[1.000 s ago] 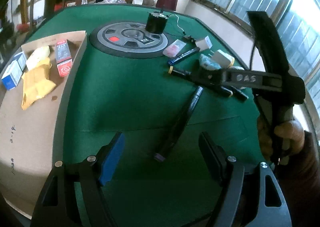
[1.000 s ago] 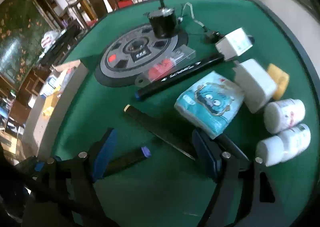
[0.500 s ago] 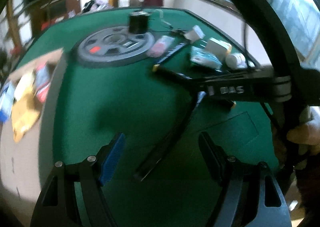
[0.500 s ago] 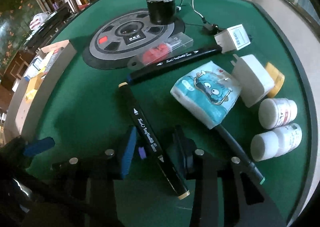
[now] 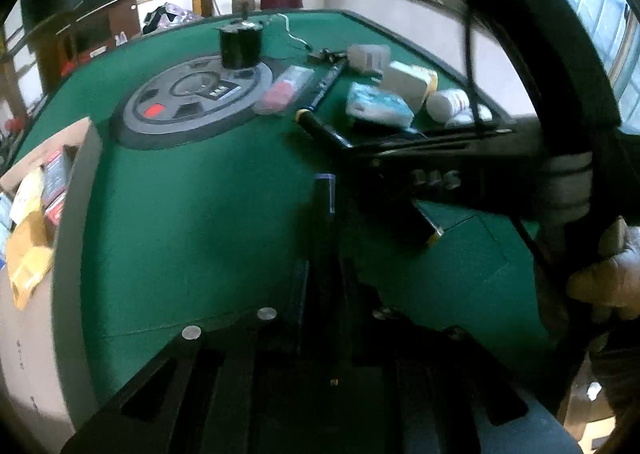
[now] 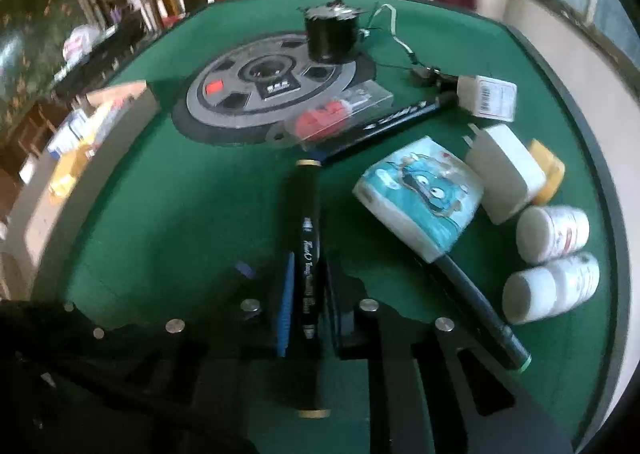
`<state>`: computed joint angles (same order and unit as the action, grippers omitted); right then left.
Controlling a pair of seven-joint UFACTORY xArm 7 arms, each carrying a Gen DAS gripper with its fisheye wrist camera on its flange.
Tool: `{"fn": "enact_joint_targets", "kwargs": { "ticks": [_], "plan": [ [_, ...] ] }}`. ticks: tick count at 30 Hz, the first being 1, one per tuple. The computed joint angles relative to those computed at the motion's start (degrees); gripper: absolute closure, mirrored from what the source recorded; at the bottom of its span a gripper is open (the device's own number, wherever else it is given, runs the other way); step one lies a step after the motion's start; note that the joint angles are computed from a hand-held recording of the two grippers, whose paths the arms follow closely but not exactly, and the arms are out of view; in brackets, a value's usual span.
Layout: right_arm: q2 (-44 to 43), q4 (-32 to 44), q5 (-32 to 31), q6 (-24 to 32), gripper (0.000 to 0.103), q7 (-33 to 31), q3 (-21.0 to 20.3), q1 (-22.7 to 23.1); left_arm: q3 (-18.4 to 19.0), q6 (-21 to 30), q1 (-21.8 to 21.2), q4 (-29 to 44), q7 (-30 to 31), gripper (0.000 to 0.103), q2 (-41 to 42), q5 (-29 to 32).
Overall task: Organize objects
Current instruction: 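Grasp a black marker with the right tool while the left tool grasps another black marker, then carry both black markers over the cardboard tray and open both tools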
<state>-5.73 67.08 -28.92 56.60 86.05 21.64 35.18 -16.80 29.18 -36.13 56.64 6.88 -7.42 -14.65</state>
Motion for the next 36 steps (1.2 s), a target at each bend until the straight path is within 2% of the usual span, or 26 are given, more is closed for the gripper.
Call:
{"fn": "enact_joint_targets", "kwargs": {
  "ticks": [5, 8, 11, 13, 14, 16, 19, 20, 21, 24, 30, 36],
  "plan": [
    [-5.91, -6.00, -0.05, -6.77, 0.093, 6.39, 0.64, -1.40, 2.56, -1.10, -0.99, -3.58, 4.79, 0.091, -4.83, -7.93],
    [-7.01, -6.35, -0.51, -7.40, 0.093, 7.70, 2.24, -2.55, 3.73, -1.19, -1.04, -5.24, 6.18, 0.091, -7.31, -10.54],
    [-3.85, -2.33, -0.75, -0.62, 0.092, 6.38, 3.75, -2.80, 4.52, -1.65, -0.77, -6.50, 6.32, 0.091, -8.75, -11.92],
    [-2.45, -1.89, 0.29, -0.59, 0.087, 5.36, 2.78, -2.21, 4.91, -1.85, -0.67, -7.18, 6.28, 0.091, -9.48, -12.54],
    [-1.83, -1.99, 0.68, -1.18, 0.081, 5.37, 2.25, -2.06, 5.35, -1.76, -0.89, -7.39, 6.58, 0.091, -9.71, -13.45],
    [-0.07, -1.20, -1.05, -0.66, 0.078, 6.42, 1.84, -1.68, 6.12, -1.47, -1.22, -8.04, 7.49, 0.091, -10.41, -15.13],
    [4.18, 3.52, -5.13, 5.68, 0.078, 6.21, 1.68, 0.22, 6.44, -1.90, -1.06, -9.02, 7.85, 0.091, -11.29, -16.02],
    [5.51, 5.25, -6.00, 8.29, 0.082, 6.19, 1.46, 1.23, 6.82, -2.01, -1.12, -9.32, 8.18, 0.091, -11.71, -16.64],
    [6.46, 6.38, -6.43, 9.38, 0.091, 5.87, 1.01, 2.15, 7.12, -2.12, -1.17, -9.55, 8.50, 0.091, -12.01, -17.17],
    [4.83, 4.27, -7.08, 6.56, 0.091, 8.19, -0.38, 3.67, 8.44, -2.61, -1.09, -10.71, 9.44, 0.091, -13.84, -19.02],
    [-0.58, -0.56, -11.43, -2.08, 0.091, 16.54, 0.52, 3.25, 11.18, -2.76, 0.36, -12.88, 10.23, 0.091, -17.68, -20.60],
    [0.21, 2.25, -15.51, -9.21, 0.091, 19.32, 2.13, 1.45, 13.54, -2.82, 4.96, -13.63, 8.63, 0.091, -19.90, -18.35]
  ]
}}
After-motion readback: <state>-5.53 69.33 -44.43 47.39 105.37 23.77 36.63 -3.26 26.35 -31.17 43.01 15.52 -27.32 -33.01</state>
